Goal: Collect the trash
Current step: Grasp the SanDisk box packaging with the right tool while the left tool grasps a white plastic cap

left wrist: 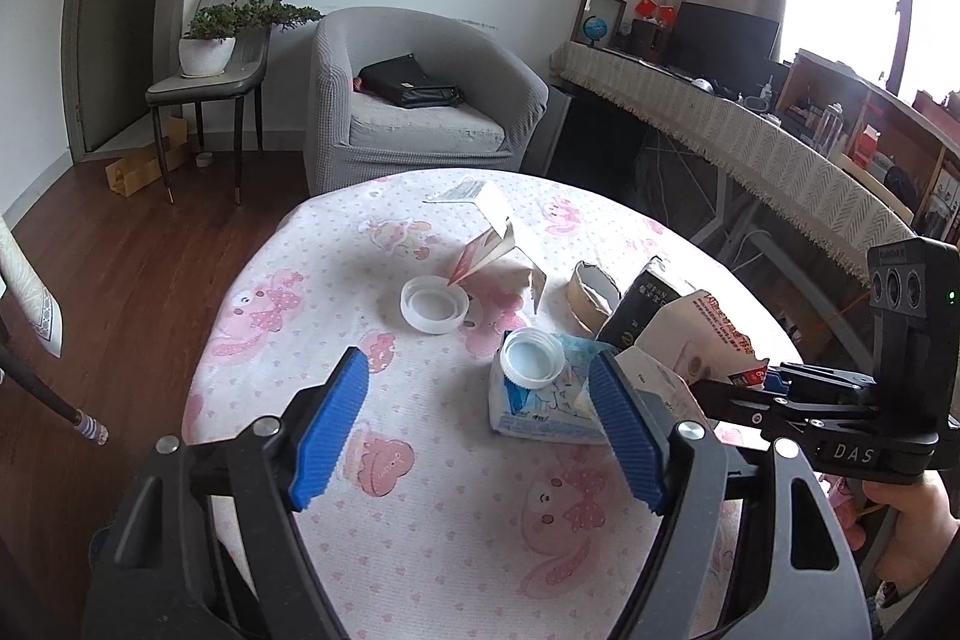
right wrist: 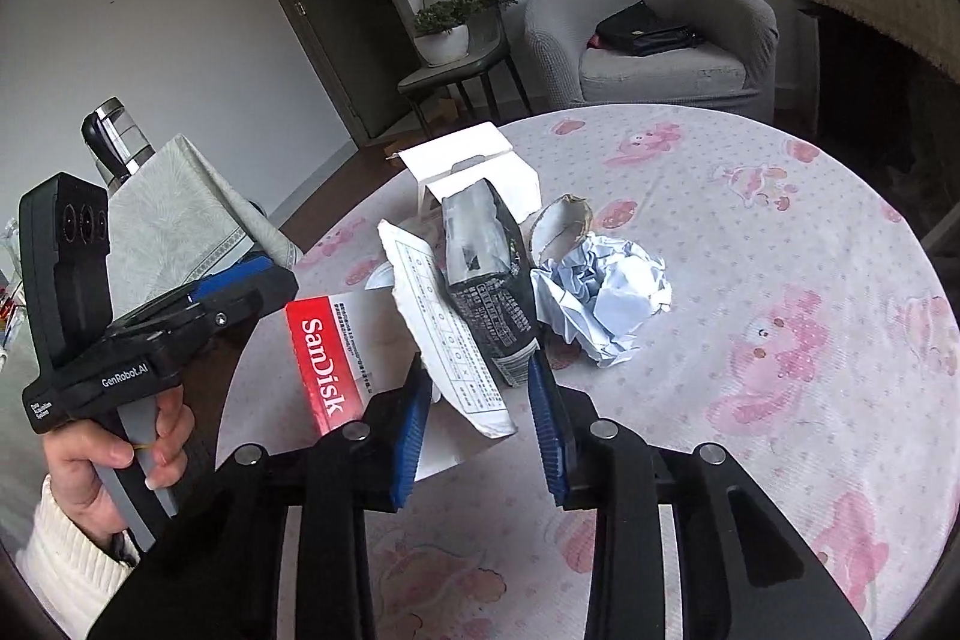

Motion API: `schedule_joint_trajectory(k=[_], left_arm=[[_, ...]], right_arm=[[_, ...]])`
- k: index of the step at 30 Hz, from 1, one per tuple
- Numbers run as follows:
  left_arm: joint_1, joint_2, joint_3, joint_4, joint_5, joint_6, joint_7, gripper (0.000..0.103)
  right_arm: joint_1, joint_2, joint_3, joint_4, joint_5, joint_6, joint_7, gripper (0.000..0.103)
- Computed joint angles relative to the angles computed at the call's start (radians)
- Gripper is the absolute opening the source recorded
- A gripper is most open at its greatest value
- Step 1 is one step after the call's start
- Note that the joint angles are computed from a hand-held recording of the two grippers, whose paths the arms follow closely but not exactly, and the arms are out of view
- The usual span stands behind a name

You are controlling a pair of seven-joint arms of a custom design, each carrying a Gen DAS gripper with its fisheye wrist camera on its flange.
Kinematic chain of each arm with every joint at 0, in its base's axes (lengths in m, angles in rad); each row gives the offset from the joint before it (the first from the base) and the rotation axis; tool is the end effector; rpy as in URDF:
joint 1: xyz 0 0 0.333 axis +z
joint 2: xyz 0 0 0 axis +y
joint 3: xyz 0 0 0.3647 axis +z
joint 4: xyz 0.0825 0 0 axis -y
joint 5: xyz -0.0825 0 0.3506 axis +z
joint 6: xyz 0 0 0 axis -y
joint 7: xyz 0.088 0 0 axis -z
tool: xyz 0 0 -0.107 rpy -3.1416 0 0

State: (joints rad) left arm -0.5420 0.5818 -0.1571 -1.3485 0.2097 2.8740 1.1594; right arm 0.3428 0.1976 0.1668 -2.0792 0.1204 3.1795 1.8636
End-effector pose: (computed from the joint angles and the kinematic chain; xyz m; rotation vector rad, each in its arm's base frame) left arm 0.6012 -0.4701 0.5581 -1.4261 2.1319 -1.2589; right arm 0.5420 0.2813 0.5132 -1.6540 1.5340 -0.3209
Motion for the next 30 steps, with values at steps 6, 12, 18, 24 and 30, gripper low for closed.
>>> schedule_joint_trajectory(k=[6, 12, 18, 24, 30], left_arm=[[0.017, 0.030, -0.038, 0.046, -0.023, -0.036, 0.072, 0.078], [0.015, 0.065, -0.045, 0.102, -0.042, -0.086, 0.121, 0.079], [-0.001, 0.106, -0.040, 0.175, -0.051, -0.149, 0.152, 0.080], [-0.035, 0.153, -0.012, 0.271, -0.030, -0.220, 0.148, 0.078], [-0.057, 0.206, -0.004, 0.369, -0.014, -0.291, 0.153, 0.065]], right_arm=[[-0.156, 0.027, 0.198, 0.020, 0.118, 0.013, -0.131, 0.011], [-0.058, 0.008, 0.091, 0.018, 0.097, 0.012, -0.121, 0.008], [0.061, -0.048, -0.062, -0.029, 0.001, 0.038, -0.038, 0.007], [0.011, -0.085, -0.019, -0.065, -0.014, 0.049, -0.046, 0.006], [-0.016, -0.097, 0.009, -0.077, 0.010, 0.023, -0.083, 0.006]])
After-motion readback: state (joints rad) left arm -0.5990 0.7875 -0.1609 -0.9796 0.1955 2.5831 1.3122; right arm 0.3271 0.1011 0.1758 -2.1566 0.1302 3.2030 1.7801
